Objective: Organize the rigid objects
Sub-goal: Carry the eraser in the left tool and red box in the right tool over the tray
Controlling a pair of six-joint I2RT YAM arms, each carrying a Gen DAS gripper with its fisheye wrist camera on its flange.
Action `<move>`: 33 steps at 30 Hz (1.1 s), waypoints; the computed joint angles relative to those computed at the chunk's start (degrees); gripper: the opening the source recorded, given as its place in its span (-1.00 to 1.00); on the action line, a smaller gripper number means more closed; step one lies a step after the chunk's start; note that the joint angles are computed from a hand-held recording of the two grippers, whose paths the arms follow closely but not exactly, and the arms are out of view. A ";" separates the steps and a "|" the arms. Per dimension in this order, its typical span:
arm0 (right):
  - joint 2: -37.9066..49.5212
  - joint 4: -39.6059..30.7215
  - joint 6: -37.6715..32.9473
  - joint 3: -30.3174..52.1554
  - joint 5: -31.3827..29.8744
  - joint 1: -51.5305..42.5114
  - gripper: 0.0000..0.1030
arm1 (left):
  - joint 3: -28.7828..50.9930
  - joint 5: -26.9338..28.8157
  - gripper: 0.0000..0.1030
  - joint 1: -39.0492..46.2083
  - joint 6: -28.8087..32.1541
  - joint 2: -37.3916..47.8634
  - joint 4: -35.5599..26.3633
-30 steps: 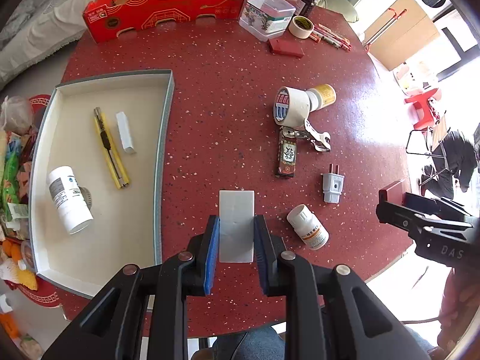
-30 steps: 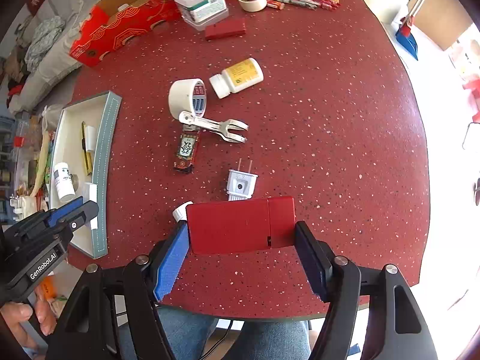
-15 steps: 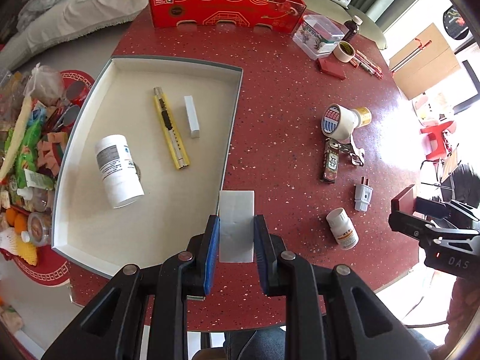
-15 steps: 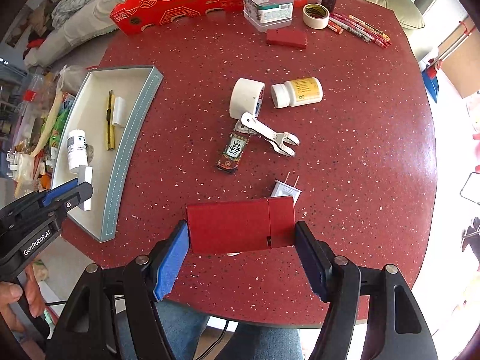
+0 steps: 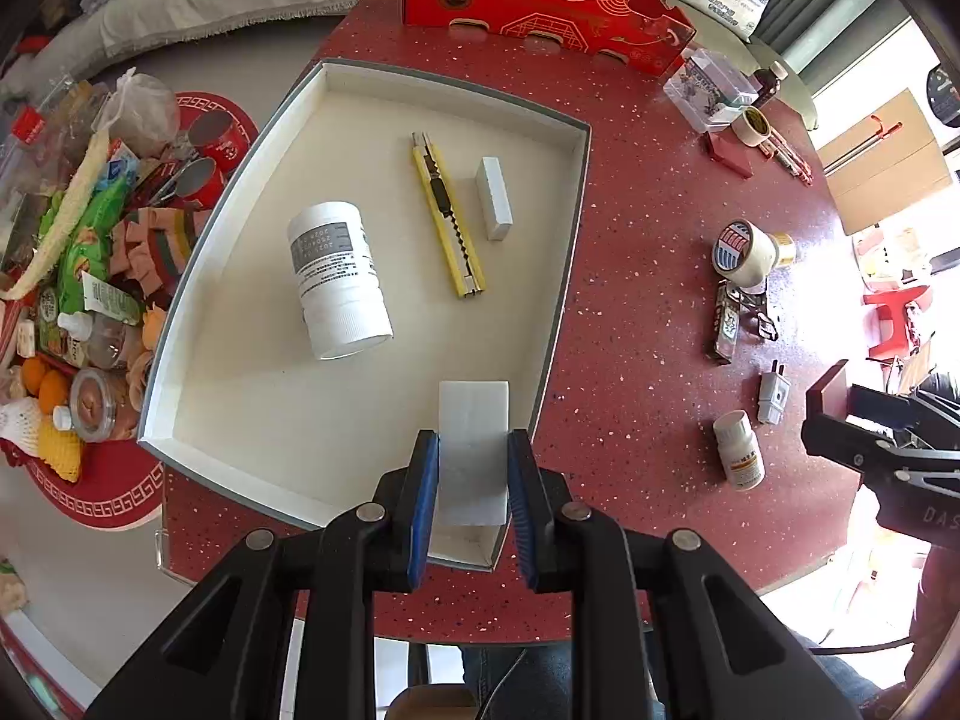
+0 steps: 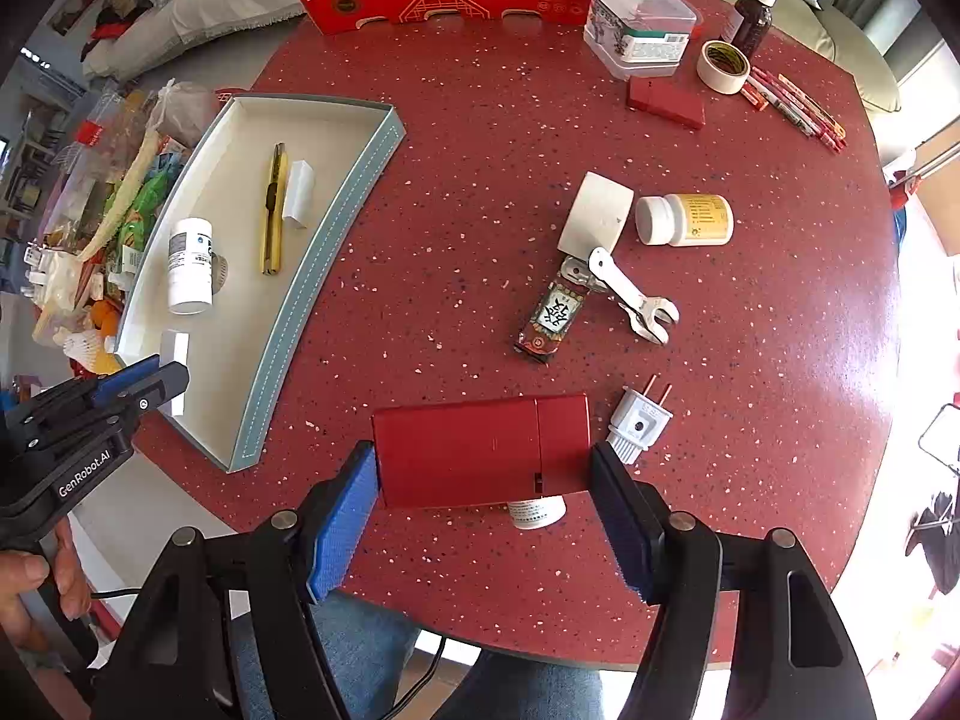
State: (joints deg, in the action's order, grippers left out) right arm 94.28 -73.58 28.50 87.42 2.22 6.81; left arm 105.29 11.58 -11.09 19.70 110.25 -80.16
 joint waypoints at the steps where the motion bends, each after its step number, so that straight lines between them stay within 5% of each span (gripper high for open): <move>1: 0.48 0.01 -0.01 0.49 -0.03 0.25 0.38 | -0.02 -0.08 -0.52 0.16 0.09 0.02 0.05; 33: 17.01 -0.34 -12.12 19.45 -0.24 14.23 0.38 | -3.39 -2.12 -0.52 6.26 0.87 -1.29 0.20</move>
State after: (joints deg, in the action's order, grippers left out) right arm 111.29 -73.92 16.37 106.87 1.98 21.04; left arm 101.89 9.47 -4.83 20.57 108.96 -79.96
